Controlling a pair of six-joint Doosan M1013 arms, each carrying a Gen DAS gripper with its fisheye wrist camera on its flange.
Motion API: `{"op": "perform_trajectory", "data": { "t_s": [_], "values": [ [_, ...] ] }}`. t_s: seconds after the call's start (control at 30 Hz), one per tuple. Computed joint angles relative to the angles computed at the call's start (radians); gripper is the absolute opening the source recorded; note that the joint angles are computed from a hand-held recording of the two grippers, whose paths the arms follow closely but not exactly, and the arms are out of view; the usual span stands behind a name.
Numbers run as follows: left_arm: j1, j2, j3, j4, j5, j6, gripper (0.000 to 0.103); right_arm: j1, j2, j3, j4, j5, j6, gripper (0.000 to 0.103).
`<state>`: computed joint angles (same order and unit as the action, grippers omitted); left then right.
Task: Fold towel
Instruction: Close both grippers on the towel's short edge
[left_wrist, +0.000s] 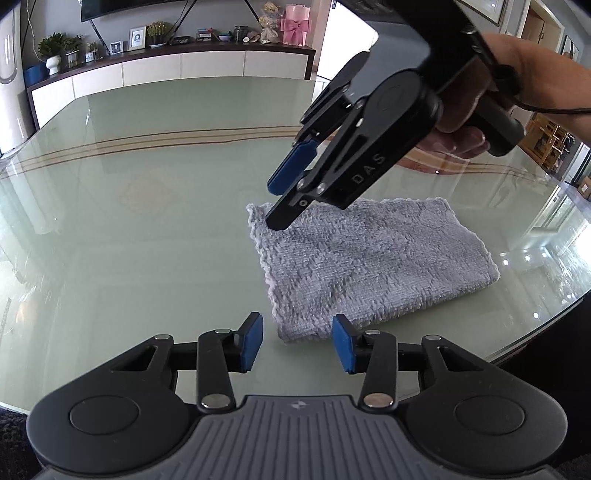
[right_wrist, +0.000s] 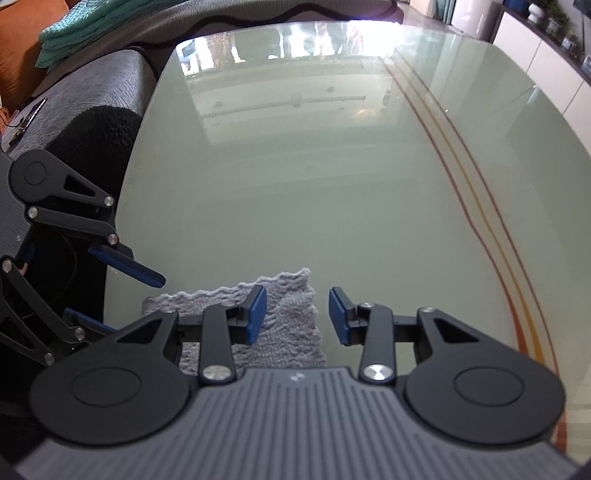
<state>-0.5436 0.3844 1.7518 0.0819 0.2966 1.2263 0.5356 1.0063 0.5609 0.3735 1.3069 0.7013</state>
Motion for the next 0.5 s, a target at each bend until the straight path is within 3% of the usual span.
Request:
{"op": "perform_trajectory", "data": {
  "t_s": [0.2, 0.33, 0.5],
  "values": [
    [0.013, -0.001, 0.001, -0.14, -0.007, 0.129, 0.03, -0.001, 0.033, -0.057, 0.01, 0.05, 0.021, 0.034],
    [0.015, 0.001, 0.001, -0.152, -0.009, 0.144, 0.027, 0.002, 0.028, -0.049, 0.003, 0.052, 0.001, 0.013],
    [0.015, -0.003, 0.002, -0.111, -0.006, 0.113, 0.019, 0.006, -0.004, 0.016, 0.009, -0.001, -0.035, 0.006]
  ]
}}
